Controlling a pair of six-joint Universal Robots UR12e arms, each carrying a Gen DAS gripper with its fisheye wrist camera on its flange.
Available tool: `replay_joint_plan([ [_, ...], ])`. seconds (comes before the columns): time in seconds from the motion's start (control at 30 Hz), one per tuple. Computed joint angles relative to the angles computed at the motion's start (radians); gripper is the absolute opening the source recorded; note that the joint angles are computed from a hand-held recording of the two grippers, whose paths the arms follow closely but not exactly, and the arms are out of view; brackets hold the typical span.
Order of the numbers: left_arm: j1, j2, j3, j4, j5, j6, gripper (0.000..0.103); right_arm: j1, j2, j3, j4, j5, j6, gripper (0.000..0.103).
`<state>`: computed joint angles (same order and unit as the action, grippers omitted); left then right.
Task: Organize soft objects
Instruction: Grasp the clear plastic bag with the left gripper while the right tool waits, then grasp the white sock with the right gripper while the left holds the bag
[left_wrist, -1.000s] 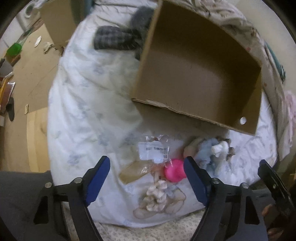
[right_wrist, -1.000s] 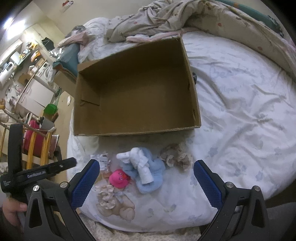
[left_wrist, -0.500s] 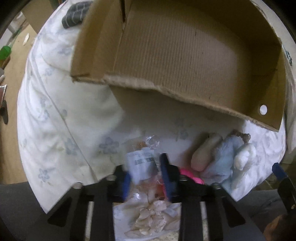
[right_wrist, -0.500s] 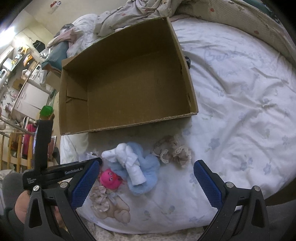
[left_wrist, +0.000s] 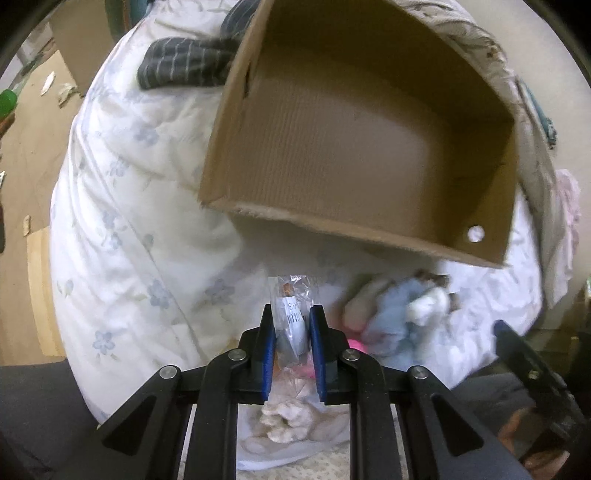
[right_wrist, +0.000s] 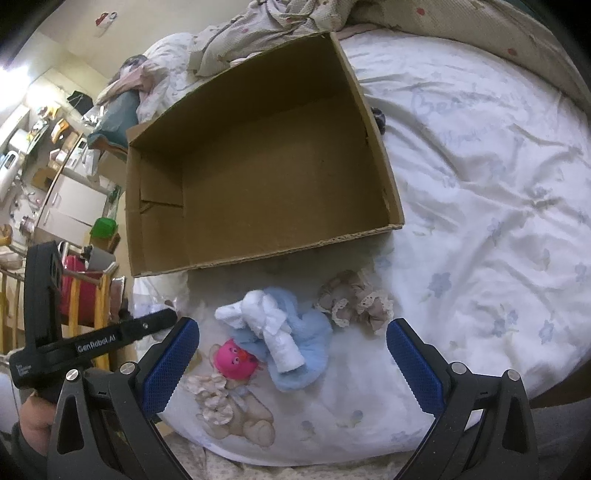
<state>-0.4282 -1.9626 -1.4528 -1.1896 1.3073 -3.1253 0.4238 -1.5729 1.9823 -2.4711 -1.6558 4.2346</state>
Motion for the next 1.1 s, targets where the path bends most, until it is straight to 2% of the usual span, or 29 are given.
replay_joint_plan([
  [0.17, -0.017, -0.033, -0.010, -0.013, 0.048, -0.042, 0.019, 0.009, 0.007, -0.013, 0.030, -0.014, -0.016, 0.103],
  [0.23, -0.018, -0.037, -0.011, -0.010, 0.059, -0.050, 0.026, 0.010, 0.005, -0.014, 0.038, -0.019, -0.017, 0.103],
  [0.43, -0.010, -0.009, -0.031, 0.005, 0.056, -0.070, 0.030, 0.007, -0.006, 0.000, 0.026, -0.015, -0.006, 0.103],
  [0.63, 0.005, 0.012, -0.056, 0.007, 0.042, -0.090, 0.030, 0.008, -0.001, -0.003, 0.016, -0.007, -0.019, 0.103],
  [0.67, 0.006, 0.015, -0.061, 0.008, 0.037, -0.087, 0.030, 0.009, 0.000, -0.004, 0.016, -0.007, -0.021, 0.103],
  [0.73, 0.011, 0.008, -0.046, -0.012, 0.026, -0.065, 0.015, 0.010, 0.002, -0.006, 0.018, -0.009, -0.023, 0.103],
  [0.83, 0.008, -0.009, -0.029, -0.037, -0.004, -0.062, 0.014, 0.010, 0.002, -0.007, 0.023, -0.010, -0.020, 0.103],
  [0.9, 0.003, -0.006, -0.033, -0.011, -0.004, -0.045, 0.007, 0.010, 0.001, -0.007, 0.027, -0.013, -0.017, 0.103],
  [0.97, -0.008, 0.006, -0.039, 0.024, 0.013, -0.026, 0.006, 0.010, 0.000, -0.007, 0.031, -0.015, -0.015, 0.103],
  [1.1, 0.000, 0.033, -0.036, 0.036, -0.039, -0.004, 0.006, 0.008, -0.006, 0.001, 0.024, -0.016, -0.001, 0.103],
])
